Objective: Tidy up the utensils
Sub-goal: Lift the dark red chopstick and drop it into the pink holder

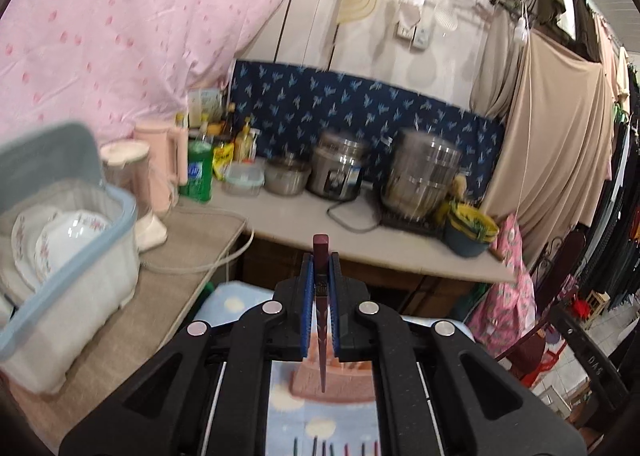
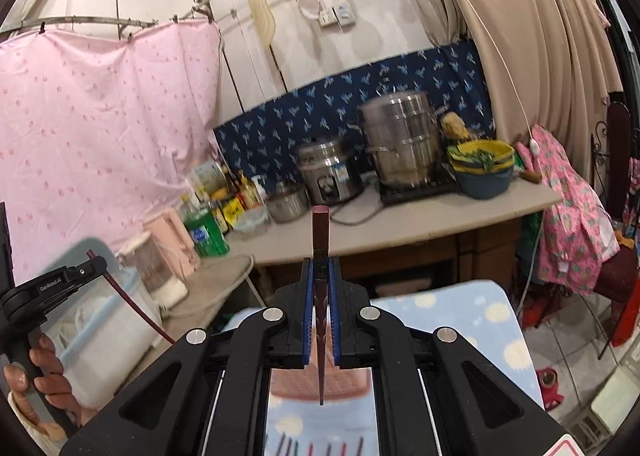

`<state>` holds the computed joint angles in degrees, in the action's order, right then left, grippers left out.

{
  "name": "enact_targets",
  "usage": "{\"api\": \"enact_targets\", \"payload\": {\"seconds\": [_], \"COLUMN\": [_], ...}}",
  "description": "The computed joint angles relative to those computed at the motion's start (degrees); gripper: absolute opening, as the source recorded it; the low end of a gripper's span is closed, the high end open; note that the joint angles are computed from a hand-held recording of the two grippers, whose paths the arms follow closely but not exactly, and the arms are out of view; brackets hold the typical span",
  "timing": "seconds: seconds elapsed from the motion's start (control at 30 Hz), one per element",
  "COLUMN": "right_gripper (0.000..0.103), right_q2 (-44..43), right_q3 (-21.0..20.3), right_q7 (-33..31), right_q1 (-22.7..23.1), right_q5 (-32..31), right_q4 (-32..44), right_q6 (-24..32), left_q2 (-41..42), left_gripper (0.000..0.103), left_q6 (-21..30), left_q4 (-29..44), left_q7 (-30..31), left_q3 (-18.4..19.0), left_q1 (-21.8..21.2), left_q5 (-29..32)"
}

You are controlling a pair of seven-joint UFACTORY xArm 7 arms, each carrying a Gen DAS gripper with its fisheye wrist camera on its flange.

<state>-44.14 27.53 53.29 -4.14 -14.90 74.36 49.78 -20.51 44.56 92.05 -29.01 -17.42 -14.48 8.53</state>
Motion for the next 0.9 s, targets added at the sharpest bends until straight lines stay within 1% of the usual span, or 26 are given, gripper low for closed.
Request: {"api": "enact_targets", "payload": {"seconds": [0.07, 0.13, 0.23, 0.3, 0.43, 0.57, 0.73, 0.77, 0.8, 0.87, 0.9], "right_gripper": [0.007, 0.007, 0.007, 0.007, 0.007, 0.007, 0.008, 0.01, 0.012, 0.014, 0.014], "right_q2": [2.69, 5.27, 9.11, 10.95, 13.24, 14.94, 14.88, 14.3, 13.9, 13.18, 12.49], "right_q3": [0.36, 0.82, 1.46, 1.32, 0.37, -0.41, -1.77, -1.84, -1.86, -1.78, -1.8], "right_q7": [0.59, 1.33, 2.41, 3.38, 5.14, 6.57, 8.73, 9.43, 9.8, 10.47, 10.71], "right_q1": [-1.43, -2.74, -3.39, -2.66, 0.3, 3.13, 5.91, 5.93, 5.97, 5.84, 5.81], "right_q5": [-0.68, -1.82, -3.21, -3.82, -4.75, -6.14, -7.69, -8.3, -8.77, -9.72, -10.03], "right_q4": [1.77, 3.5, 5.38, 5.0, 2.07, -0.73, -4.08, -4.42, -4.53, -4.72, -4.85], "right_q6": [-2.4, -4.51, -6.19, -7.15, -8.38, -8.42, -8.44, -8.42, -8.18, -8.14, -8.02], "left_q2": [3.52, 6.5, 10.2, 10.86, 10.63, 10.38, 10.26, 10.05, 9.71, 9.15, 8.64], "left_gripper": [0.007, 0.007, 0.007, 0.007, 0.007, 0.007, 0.008, 0.008, 0.009, 0.018, 0.026], "left_q6": [-0.45, -0.55, -0.67, -1.27, -2.64, -3.53, -3.42, -3.32, -3.68, -3.82, -3.91], "left_q4": [4.1, 6.82, 8.93, 7.71, 3.25, -1.14, -4.05, -4.48, -5.05, -5.61, -6.04], "left_q7": [-1.75, -3.74, -5.96, -6.29, -6.62, -6.62, -5.75, -6.02, -6.12, -5.84, -5.83], "left_q3": [-1.85, -2.93, -2.85, -1.56, 0.3, 1.35, 2.33, 2.33, 2.43, 2.64, 2.73], "left_q1": [1.2, 1.37, 0.03, -1.38, -3.3, -3.98, -4.43, -4.36, -4.33, -4.3, -4.21], "left_q5": [2.73, 5.6, 8.66, 8.67, 8.69, 8.49, 6.91, 7.02, 6.88, 6.11, 5.83]}}
